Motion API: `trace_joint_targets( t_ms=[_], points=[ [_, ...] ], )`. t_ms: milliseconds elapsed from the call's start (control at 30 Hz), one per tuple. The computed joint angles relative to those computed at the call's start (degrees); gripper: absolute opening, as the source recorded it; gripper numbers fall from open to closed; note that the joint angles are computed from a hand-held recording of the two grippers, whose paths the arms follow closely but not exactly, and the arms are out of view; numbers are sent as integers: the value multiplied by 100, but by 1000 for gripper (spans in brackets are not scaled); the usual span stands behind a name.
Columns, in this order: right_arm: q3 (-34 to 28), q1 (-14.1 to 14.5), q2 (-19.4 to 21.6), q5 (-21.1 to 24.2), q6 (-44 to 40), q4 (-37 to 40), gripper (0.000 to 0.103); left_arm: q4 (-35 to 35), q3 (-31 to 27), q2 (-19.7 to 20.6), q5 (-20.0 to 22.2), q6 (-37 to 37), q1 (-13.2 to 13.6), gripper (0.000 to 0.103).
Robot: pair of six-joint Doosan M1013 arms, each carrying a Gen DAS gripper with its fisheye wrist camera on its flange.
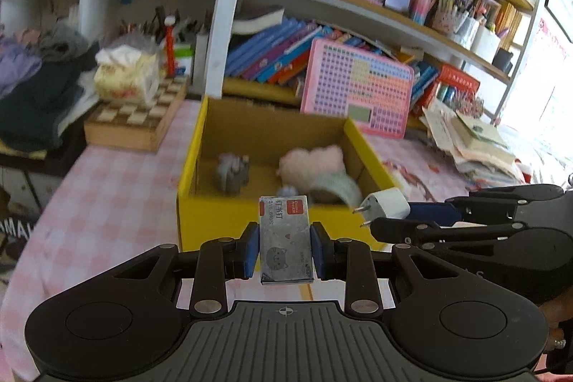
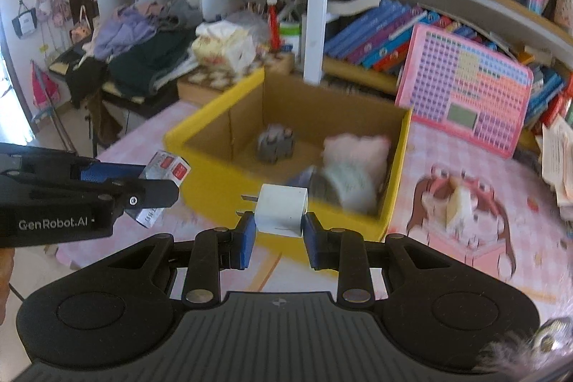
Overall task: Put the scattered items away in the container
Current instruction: 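Lower the charger into the box and open the right tool while the left tool releases the packet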
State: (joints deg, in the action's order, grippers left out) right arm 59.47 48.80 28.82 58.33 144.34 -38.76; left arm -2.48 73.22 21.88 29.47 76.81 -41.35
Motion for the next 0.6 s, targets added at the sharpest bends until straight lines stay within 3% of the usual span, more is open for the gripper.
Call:
trace_joint_targets(
  t_ms=[267, 600],
  points=[
    [-600, -388, 313, -137, -1077, 383, 27, 309, -965, 609, 429, 217, 87, 29],
    [-1960, -946, 1209, 471, -2986, 1695, 27, 624, -2431, 1623, 2062, 357, 86, 29]
  ],
)
